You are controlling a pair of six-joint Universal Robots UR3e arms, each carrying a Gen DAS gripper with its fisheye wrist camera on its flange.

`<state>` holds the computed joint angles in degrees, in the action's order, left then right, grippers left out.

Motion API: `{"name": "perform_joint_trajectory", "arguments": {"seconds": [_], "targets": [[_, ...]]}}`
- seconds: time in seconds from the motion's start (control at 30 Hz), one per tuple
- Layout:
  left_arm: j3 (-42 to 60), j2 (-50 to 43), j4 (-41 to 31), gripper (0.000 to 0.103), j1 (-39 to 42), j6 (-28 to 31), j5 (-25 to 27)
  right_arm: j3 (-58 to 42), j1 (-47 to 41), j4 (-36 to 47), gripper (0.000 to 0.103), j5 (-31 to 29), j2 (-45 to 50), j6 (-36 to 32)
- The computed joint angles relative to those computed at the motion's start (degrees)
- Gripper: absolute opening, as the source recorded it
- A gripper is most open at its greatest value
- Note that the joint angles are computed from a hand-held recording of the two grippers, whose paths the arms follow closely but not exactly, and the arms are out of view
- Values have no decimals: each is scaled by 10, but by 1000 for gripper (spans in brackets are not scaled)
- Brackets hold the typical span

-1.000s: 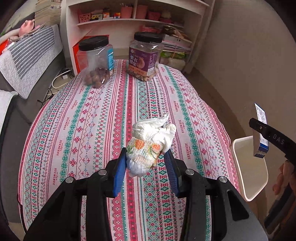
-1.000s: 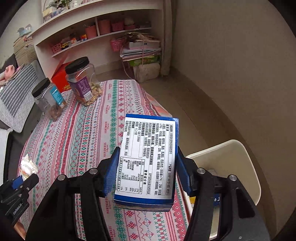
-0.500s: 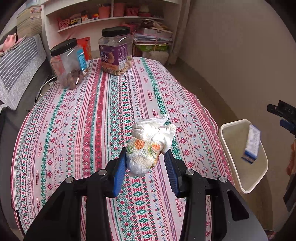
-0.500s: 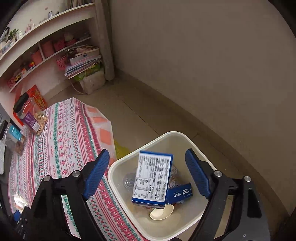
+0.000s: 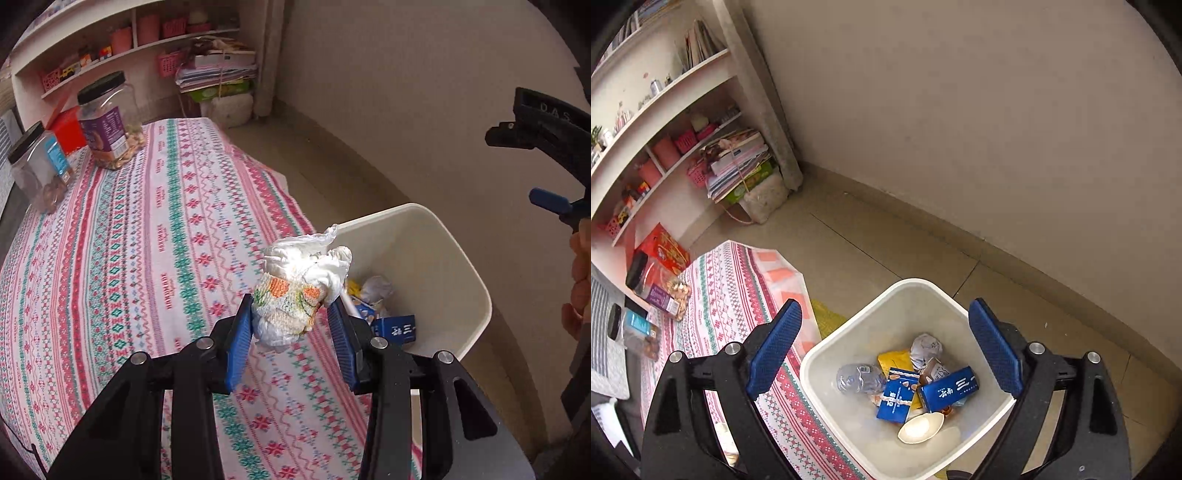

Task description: Collect trash

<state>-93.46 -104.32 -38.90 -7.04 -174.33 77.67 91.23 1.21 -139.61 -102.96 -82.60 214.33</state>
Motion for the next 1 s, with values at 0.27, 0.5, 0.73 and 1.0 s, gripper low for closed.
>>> {"name": "perform_joint_trajectory", "arguments": {"seconds": [0.27,0.5,0.73,1.0], "targets": [[176,-106,-68,70,-64,-50,-71,65,-52,-35,88,27,-72,28],[116,-54,-56,76,-29,-15,-32,46,-17,-48,88,3,-59,29],[-50,113,69,85,50,48,42,-7,123,-153,96,-111,-3,-2],[-278,408,283,96,253,32,27,-79,295,-254,96,-171,82,-58]]}}
